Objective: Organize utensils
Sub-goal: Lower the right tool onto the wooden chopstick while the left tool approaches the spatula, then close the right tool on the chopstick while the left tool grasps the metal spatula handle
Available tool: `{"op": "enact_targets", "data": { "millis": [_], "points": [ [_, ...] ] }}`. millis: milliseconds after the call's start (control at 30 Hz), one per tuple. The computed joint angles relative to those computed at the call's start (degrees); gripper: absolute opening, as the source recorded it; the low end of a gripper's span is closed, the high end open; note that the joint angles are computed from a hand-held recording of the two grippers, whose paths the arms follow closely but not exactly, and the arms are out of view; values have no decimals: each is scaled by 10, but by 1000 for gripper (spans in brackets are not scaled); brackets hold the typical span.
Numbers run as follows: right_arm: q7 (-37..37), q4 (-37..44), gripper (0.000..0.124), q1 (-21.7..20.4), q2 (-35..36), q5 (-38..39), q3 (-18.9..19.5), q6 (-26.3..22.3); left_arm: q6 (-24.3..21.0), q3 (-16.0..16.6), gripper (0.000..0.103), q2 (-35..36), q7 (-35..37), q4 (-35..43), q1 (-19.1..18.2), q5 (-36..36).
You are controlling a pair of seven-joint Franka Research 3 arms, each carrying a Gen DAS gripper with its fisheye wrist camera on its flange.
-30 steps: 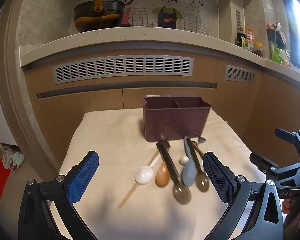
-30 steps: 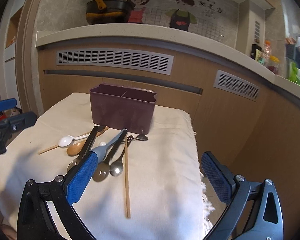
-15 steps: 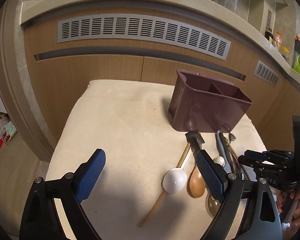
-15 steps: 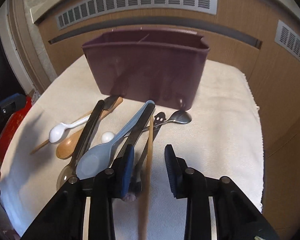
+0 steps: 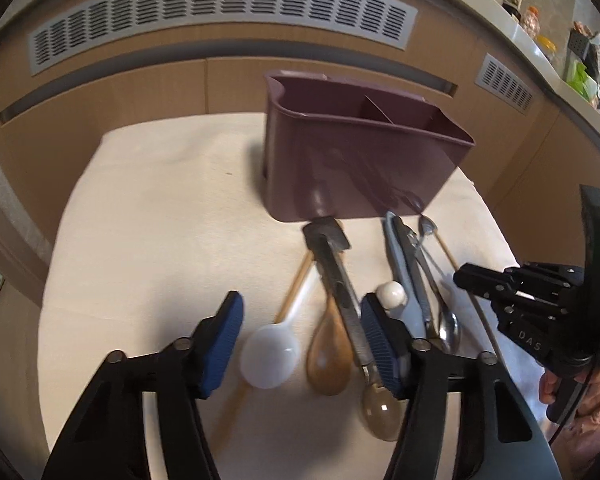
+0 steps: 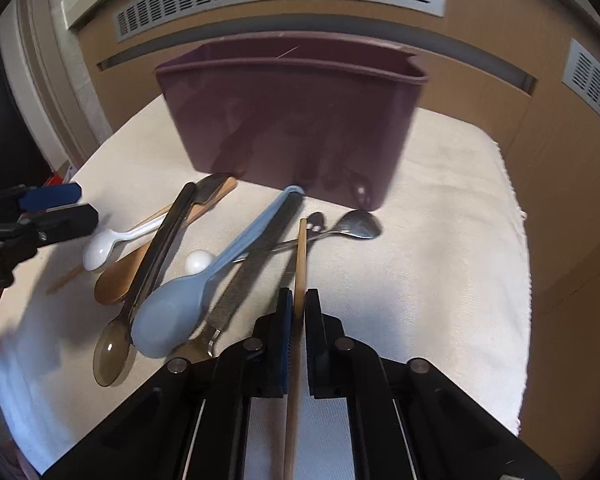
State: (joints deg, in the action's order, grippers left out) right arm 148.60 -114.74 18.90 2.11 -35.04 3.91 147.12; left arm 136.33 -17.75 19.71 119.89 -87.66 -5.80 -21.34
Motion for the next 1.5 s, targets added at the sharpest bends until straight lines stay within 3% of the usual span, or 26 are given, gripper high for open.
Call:
{"op": "enact_targets", "data": {
  "millis": [100,200,400,433,500,600,700,767,833,933,1100,1200,1300,1500],
  "points": [
    [32,-35,5,-4,-32,-12,2,17,-71,1,38,38,-27,65,-15,22],
    [45,-58,5,-16,-49,-13,10,38,-139,7,35,88,-71,145,-38,63],
    [78,-89,5,-38,-76,-30,29,63,-213,23,33,163,-123,266,-88,158],
    [80,-91,5,-41,-77,-30,32,66,-210,23,31,167,-126,270,-90,165],
    [81,-92,5,-44,-75,-30,35,70,-185,23,18,160,-124,254,-91,174],
    [79,-100,5,-48,-79,-24,37,82,-145,10,12,133,-118,203,-69,150],
    [80,-103,5,-52,-82,-29,41,80,-57,-2,12,64,-87,89,-42,120],
    [63,-102,6,-50,-81,-13,41,75,-20,-10,12,26,-60,31,-20,85],
    [45,-100,14,-47,-78,7,41,68,6,-12,12,-2,-38,-9,-6,55],
    [35,-81,22,-43,-62,32,40,39,-4,-12,12,-21,-8,-32,10,5],
    [14,-37,22,-23,-28,56,32,-33,-22,-2,12,-20,15,-36,10,-23],
    [18,-17,5,-5,-18,16,31,-81,-26,1,12,-30,25,-54,10,-34],
    [20,-17,5,5,-20,9,27,-88,-38,6,12,-31,33,-56,7,-29],
    [43,-51,5,3,-41,5,25,-55,-49,15,14,-23,12,-43,-10,14]
  ]
}}
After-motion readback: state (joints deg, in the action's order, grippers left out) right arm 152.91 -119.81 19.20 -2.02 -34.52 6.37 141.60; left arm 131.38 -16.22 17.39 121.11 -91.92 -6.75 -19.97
